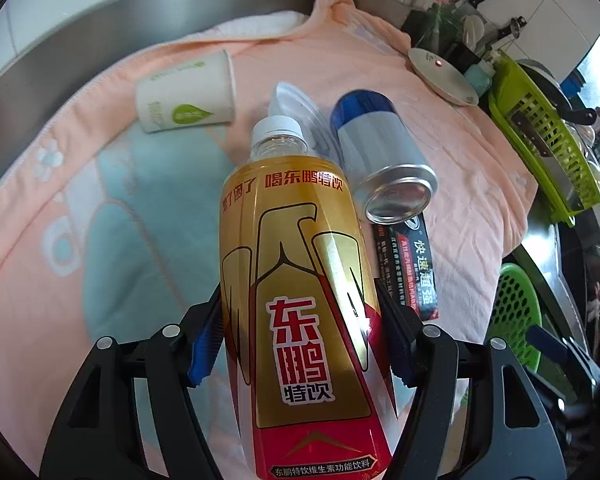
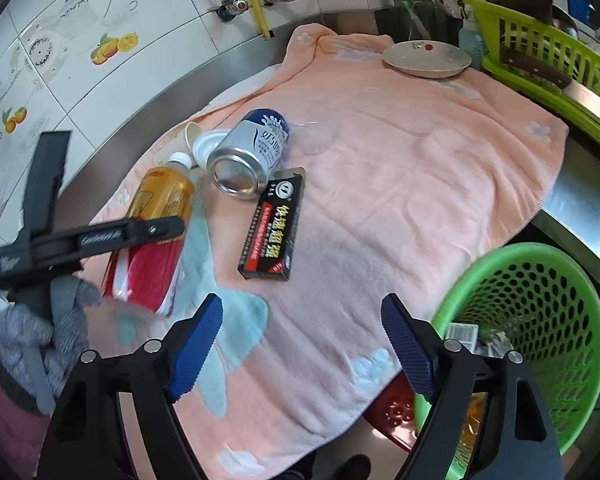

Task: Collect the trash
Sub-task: 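Grasp the black glue box with the right tool while the left tool holds the bottle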

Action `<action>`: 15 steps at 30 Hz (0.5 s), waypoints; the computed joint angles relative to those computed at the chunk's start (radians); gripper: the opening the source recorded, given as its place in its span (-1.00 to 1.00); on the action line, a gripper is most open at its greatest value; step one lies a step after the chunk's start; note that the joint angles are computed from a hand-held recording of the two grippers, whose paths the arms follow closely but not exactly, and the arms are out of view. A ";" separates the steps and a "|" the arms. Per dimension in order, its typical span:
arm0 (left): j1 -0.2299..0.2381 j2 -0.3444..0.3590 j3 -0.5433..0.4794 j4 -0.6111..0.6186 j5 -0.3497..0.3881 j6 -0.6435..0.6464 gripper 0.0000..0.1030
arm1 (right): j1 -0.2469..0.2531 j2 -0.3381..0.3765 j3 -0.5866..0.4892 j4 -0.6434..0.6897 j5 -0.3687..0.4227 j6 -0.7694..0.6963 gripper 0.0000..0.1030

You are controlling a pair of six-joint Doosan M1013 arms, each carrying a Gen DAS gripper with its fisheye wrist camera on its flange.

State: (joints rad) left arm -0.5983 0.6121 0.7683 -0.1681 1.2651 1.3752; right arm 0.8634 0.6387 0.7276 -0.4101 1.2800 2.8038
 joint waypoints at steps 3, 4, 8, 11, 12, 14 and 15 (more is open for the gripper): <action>0.011 -0.030 0.040 -0.008 -0.025 0.002 0.29 | -0.012 0.031 -0.045 0.019 0.007 -0.019 0.42; 0.016 -0.044 0.061 -0.012 -0.039 0.002 0.29 | -0.018 0.044 -0.064 0.031 0.009 -0.029 0.39; 0.032 -0.087 0.121 -0.017 -0.068 0.003 0.29 | -0.034 0.102 -0.149 0.060 0.031 -0.068 0.33; 0.038 -0.112 0.159 -0.005 -0.085 0.013 0.29 | -0.045 0.153 -0.229 0.080 0.071 -0.097 0.26; 0.040 -0.122 0.173 0.004 -0.091 0.016 0.29 | -0.049 0.167 -0.250 0.086 0.080 -0.102 0.25; 0.045 -0.133 0.192 0.003 -0.093 0.025 0.29 | -0.055 0.203 -0.309 0.091 0.118 -0.116 0.23; 0.048 -0.138 0.200 0.004 -0.093 0.025 0.29 | -0.060 0.220 -0.336 0.099 0.130 -0.122 0.22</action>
State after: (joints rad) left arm -0.5507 0.4745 0.9679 -0.1640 1.1723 1.3997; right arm 0.8035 0.8584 0.3917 -0.3111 1.4105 2.6819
